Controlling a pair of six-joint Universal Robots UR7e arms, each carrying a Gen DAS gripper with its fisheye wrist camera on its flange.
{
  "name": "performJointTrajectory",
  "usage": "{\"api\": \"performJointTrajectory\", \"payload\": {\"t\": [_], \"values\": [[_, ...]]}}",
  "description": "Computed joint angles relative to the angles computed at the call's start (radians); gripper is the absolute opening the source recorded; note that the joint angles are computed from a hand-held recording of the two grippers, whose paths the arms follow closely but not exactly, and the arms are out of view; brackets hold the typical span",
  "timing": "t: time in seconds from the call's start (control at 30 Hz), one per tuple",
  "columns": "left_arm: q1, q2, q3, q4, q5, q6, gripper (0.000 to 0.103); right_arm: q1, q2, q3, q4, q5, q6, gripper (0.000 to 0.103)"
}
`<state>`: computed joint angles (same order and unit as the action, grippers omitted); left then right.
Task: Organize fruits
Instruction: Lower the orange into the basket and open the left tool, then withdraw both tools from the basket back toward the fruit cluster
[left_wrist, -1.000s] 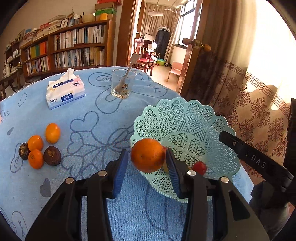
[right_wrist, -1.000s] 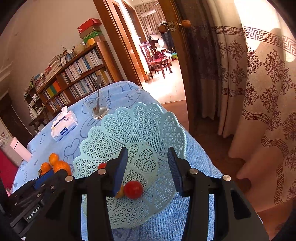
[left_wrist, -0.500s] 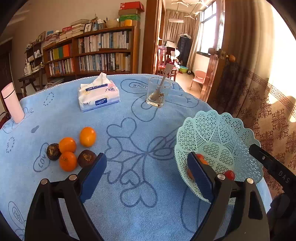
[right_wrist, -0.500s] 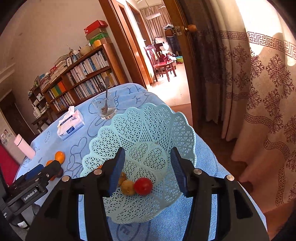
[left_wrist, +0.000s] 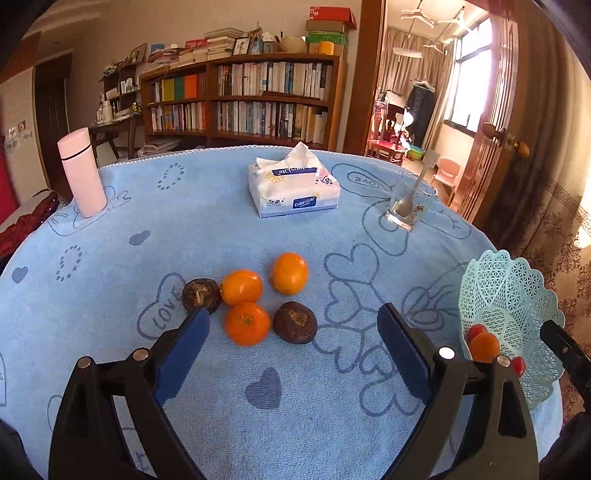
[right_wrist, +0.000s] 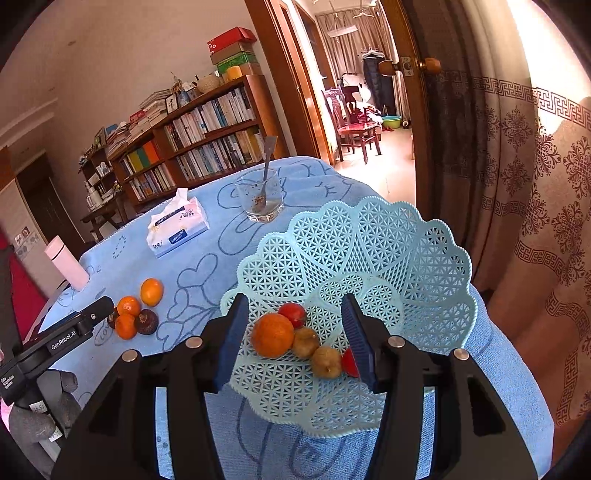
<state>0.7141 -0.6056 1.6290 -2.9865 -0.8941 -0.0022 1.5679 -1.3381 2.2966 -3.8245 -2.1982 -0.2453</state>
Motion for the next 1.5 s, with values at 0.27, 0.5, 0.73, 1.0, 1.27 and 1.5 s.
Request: {"api": "performJointTrajectory", "payload": {"t": [0.27,0.5,0.73,1.0,1.27,1.5], "values": [[0.038,-0.008,-0.015,0.022,0.045,-0.028,0.093,0.038,0.058,-0.029,0.006,-0.002,-0.040,0.063],[0.059,0.029,-0.058,0.053,0.062,-0.004,0.093,0.065,0.113,-0.051,0.000,-0.014,-0.095,0.063],[0.085,0.073,-0.111,0.100,0.075,-0.011,0.079,0.070,0.134,-0.062,0.032,-0.005,-0.115,0.063],[0.105,0.085,-0.124,0.094,0.018,0.000,0.069,0.081,0.167,-0.090,0.071,-0.014,-0.136,0.063],[0.113,0.048,-0.082,0.079,-0.089,0.010,0.037,0.090,0.206,-0.136,0.145,-0.013,-0.138,0.063],[0.111,0.012,-0.037,0.048,-0.103,0.016,0.033,0.104,0.239,-0.185,0.213,-0.017,-0.116,0.063]]}}
